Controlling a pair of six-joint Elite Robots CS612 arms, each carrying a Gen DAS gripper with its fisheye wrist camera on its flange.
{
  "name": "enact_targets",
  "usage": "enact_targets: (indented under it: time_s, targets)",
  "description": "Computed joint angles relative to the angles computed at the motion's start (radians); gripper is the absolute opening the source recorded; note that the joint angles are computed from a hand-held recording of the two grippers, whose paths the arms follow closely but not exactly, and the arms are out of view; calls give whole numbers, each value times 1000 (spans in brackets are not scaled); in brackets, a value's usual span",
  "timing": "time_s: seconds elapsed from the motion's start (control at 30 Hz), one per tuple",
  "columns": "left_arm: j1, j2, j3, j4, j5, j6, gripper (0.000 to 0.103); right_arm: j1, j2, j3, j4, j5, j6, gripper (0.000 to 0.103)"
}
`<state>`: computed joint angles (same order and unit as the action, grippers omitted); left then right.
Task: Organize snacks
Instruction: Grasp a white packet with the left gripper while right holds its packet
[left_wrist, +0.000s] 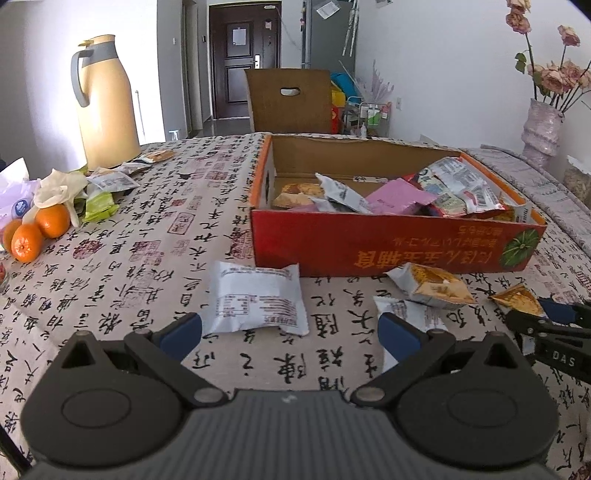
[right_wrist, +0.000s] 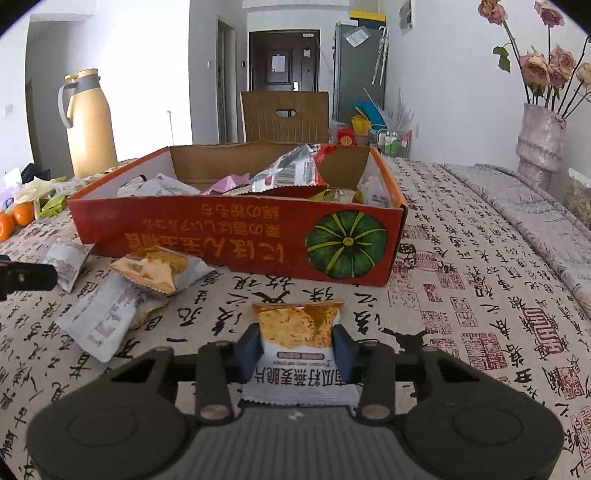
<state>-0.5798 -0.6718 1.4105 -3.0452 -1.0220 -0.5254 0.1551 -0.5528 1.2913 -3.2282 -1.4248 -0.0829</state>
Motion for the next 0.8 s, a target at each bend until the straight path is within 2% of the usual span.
enact_targets:
  time_s: [0.2, 0.5, 0.8]
  targets:
    - [9, 2, -12, 25, 23, -10, 103, -6, 5, 4, -53, -19, 68, 39]
    - [33, 25, -85, 152, 17, -36, 103, -12, 9, 4, -75, -40, 140, 39]
    - [49, 61, -150, 264, 6, -85, 103, -15, 11, 0, -69, -31, 153, 39]
